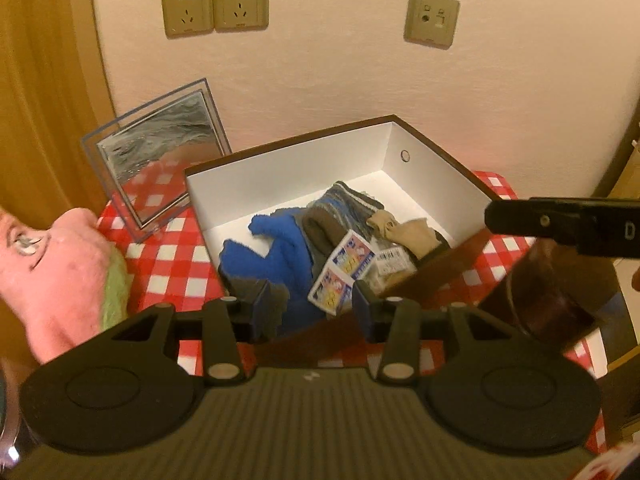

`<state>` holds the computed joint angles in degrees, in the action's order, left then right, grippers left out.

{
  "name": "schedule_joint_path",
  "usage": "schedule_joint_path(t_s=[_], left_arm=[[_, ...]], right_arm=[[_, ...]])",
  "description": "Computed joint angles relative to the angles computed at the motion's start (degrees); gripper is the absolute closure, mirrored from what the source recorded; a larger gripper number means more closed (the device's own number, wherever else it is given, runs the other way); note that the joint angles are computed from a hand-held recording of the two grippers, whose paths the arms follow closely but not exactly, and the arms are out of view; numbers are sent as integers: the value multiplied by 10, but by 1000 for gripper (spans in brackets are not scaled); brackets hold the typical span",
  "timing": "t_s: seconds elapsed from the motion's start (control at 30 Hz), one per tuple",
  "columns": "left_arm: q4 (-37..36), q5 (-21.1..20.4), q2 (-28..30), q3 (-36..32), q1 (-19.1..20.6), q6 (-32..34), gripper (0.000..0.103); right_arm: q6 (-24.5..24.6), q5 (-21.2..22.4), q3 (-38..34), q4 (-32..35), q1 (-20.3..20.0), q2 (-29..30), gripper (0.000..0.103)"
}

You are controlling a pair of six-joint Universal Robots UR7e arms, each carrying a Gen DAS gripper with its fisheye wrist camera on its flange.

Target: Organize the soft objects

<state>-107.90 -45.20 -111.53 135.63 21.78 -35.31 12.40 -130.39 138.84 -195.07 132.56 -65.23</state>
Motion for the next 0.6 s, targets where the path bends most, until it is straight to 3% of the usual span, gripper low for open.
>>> schedule_joint_path(t_s=[0.33, 0.6], left_arm=[[289, -28, -93, -13, -207, -271, 54], [472, -122, -81, -30, -400, -530, 49]], right_arm=[[113, -45, 68, 60, 107, -71, 37], [177, -48, 120, 175, 180, -185, 36]])
